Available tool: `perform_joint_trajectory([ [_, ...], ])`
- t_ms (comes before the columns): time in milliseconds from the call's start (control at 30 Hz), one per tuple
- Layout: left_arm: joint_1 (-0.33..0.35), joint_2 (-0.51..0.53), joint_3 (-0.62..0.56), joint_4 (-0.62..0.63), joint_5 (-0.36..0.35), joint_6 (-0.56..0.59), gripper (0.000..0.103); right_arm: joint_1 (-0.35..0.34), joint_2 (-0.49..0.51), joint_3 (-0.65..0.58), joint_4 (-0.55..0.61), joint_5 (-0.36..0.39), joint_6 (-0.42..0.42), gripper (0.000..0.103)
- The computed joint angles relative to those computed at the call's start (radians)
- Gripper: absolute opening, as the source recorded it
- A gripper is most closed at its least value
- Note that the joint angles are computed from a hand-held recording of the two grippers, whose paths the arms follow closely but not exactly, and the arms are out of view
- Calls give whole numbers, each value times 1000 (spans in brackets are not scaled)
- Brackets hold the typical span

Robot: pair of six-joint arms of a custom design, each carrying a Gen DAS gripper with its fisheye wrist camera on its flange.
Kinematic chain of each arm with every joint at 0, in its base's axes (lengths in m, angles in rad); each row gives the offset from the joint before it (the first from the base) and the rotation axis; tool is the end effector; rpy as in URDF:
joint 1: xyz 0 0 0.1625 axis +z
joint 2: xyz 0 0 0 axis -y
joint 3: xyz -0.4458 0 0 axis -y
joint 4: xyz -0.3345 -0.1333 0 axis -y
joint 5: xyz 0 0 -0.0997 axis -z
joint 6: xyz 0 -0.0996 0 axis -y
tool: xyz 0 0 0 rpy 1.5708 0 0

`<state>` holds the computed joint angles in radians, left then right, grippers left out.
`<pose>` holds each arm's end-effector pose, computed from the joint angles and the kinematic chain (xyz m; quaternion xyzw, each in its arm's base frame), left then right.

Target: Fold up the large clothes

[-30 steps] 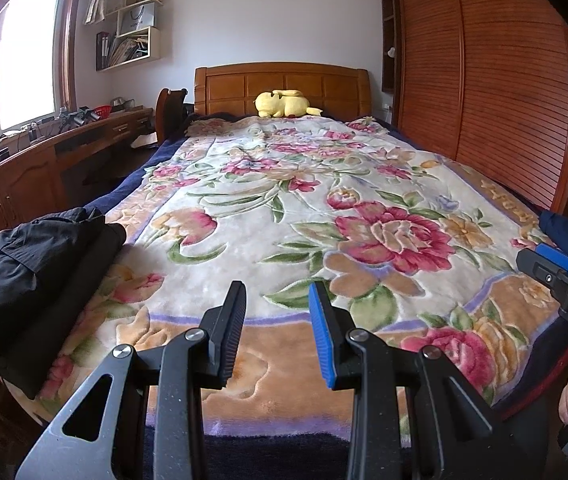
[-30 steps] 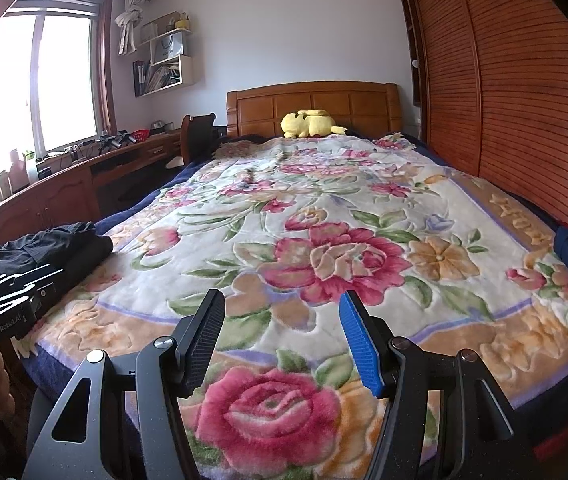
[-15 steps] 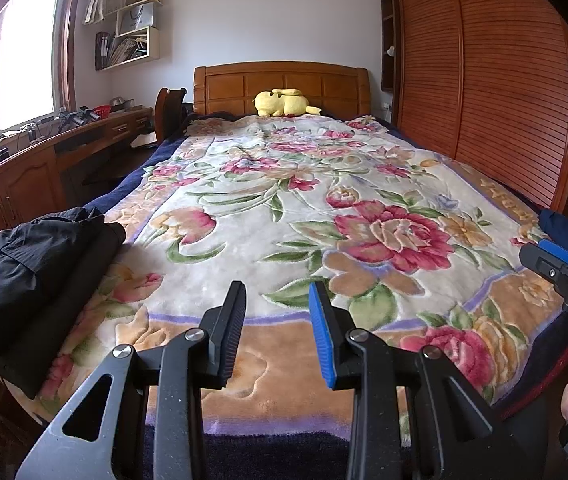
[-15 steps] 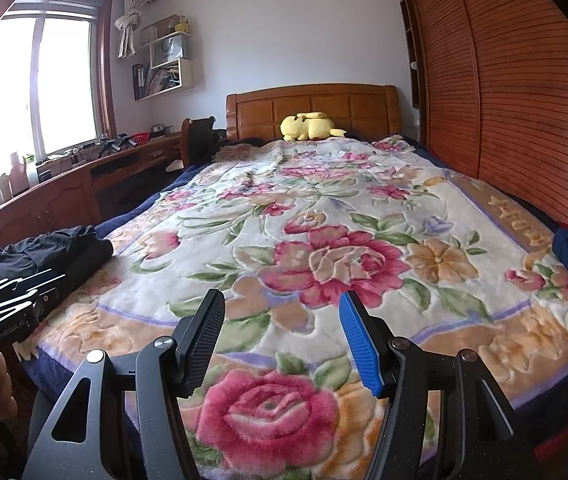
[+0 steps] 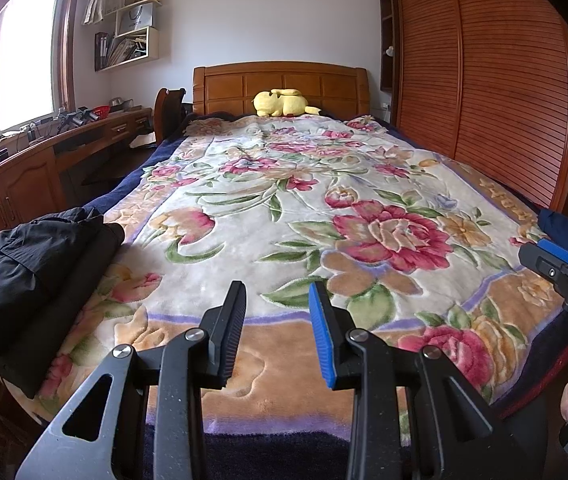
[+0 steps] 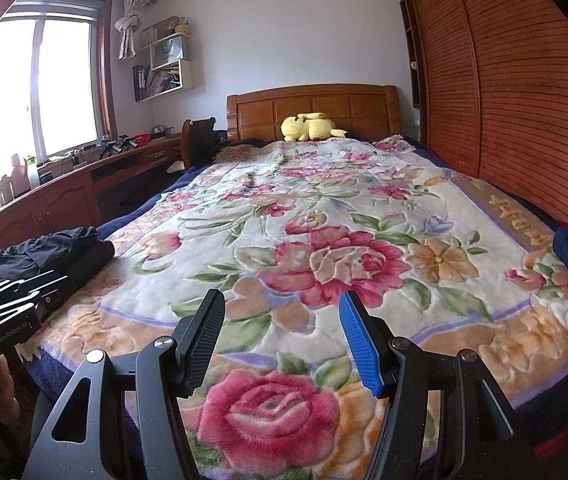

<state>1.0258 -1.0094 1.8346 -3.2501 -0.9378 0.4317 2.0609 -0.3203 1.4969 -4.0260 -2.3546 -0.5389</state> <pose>-0.1416 -0.6044 0.3165 0.2920 0.8244 -0.4090 0.2605 0.3605 -0.5420 0.0692 0.1666 -0.7578 0.5438 0.3199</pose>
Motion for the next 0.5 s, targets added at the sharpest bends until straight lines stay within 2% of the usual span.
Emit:
perform_joint_trajectory([
  [500, 0, 0, 1, -1, 0, 2, 33, 1, -3, 4, 0, -4, 7, 61],
])
